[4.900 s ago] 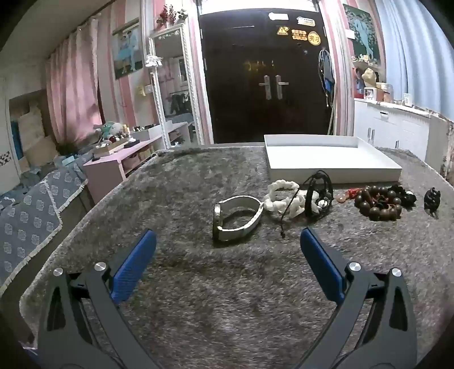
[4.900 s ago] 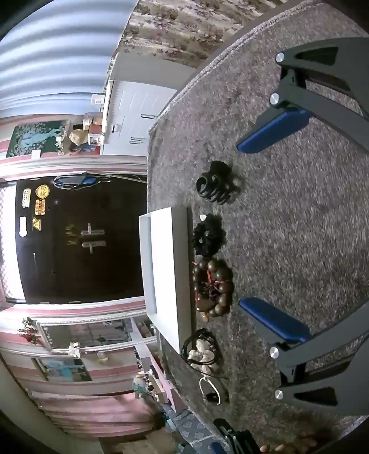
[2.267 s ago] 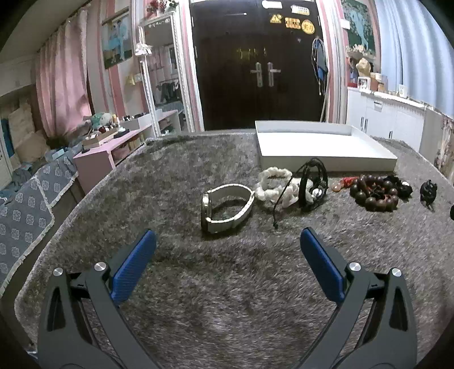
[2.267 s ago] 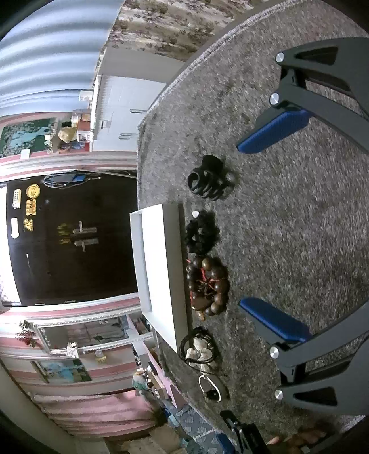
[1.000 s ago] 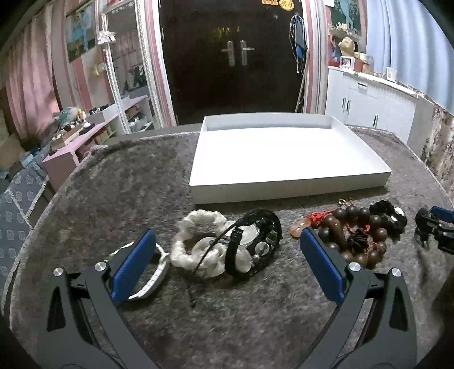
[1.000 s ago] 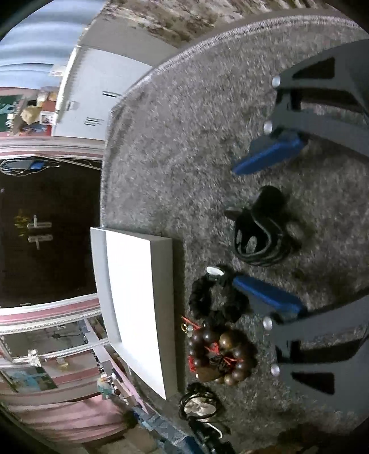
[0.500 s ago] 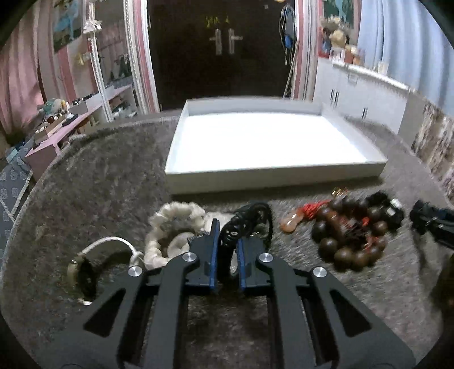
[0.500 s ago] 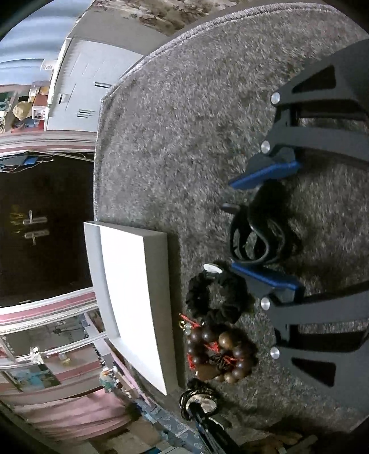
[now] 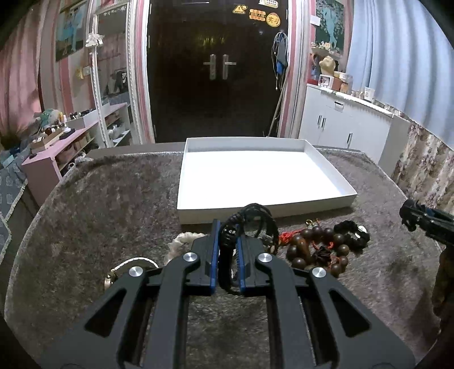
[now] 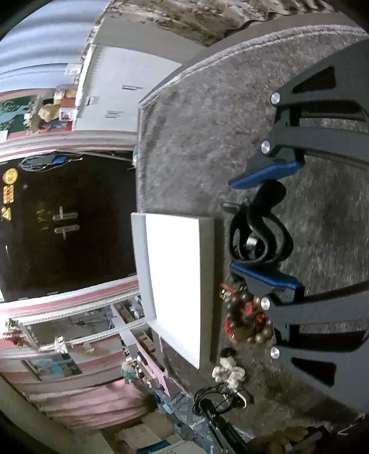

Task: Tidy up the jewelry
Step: 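Carry the bracelet and claw clip in both grippers over the white tray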

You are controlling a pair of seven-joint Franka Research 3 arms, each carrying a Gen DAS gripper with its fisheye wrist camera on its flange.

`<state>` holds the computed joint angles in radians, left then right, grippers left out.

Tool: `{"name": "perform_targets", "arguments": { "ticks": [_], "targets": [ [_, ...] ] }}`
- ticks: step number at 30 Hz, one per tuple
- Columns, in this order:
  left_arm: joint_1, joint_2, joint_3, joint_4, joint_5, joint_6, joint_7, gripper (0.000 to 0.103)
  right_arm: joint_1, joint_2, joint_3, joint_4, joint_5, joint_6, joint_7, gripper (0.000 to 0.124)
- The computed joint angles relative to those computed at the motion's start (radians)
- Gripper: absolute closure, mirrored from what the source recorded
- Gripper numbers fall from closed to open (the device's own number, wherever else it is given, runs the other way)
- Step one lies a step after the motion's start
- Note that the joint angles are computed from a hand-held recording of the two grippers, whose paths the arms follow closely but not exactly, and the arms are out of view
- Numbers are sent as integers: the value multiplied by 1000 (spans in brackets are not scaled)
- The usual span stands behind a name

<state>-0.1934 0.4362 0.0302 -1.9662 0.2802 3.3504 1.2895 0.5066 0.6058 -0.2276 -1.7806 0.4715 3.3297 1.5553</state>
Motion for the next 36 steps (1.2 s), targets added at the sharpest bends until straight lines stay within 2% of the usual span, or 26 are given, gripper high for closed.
{"name": "perform_targets", "arguments": {
  "ticks": [4,6,7,9,11,12,14,17,18,19,20,21,24,26,27,29,30,34,36],
  "targets": [
    [13,7,-8,18,5,-18,-4,95,-11,3,19,26,-15,-1,-15,70],
    [-46,19,58,33,-8,-19,-2,95,-3,15,7,58,-19,-30,-13,70],
    [-54,25,68,41,-11,-23,-2,95,1,20,3,69,-25,-34,-8,70],
    [-38,36,55,62,-8,-39,-4,95,19,33,-19,90,-36,-45,3,70],
    [1,48,13,85,4,-56,-7,95,19,52,-21,125,-50,-58,14,70],
    [1,58,14,101,7,-58,-11,95,17,60,-20,135,-58,-62,19,70],
    [-37,82,54,134,10,-65,-23,95,18,87,-30,183,-77,-95,37,70],
    [13,106,2,189,21,-99,-31,95,12,114,-32,240,-117,-126,67,70],
    [21,115,-5,209,25,-106,-34,95,-6,119,-13,256,-130,-131,71,70],
    [1,122,19,223,26,-102,-50,95,-41,124,33,280,-104,-136,40,70],
    [-35,129,64,235,25,-94,-69,95,-56,128,45,292,-140,-133,78,70],
    [-50,135,84,250,31,-95,-80,95,-41,138,22,304,-145,-135,99,70],
    [13,161,8,311,41,-128,-78,95,-47,159,19,347,-158,-148,136,70],
    [45,186,-36,360,48,-161,-72,95,-37,181,-7,387,-176,-170,165,70],
    [51,200,-44,387,50,-174,-73,95,-35,191,-17,409,-188,-180,178,70],
    [21,221,-9,425,63,-182,-93,95,-11,223,-68,459,-217,-209,220,70],
    [22,235,-12,451,68,-195,-93,95,-9,238,-82,482,-231,-221,239,70],
    [60,284,-68,536,68,-248,-79,95,-32,333,-109,651,-286,-307,310,70],
    [72,313,-89,580,61,-272,-72,95,-64,374,-85,731,-308,-345,323,70]
  ]
}}
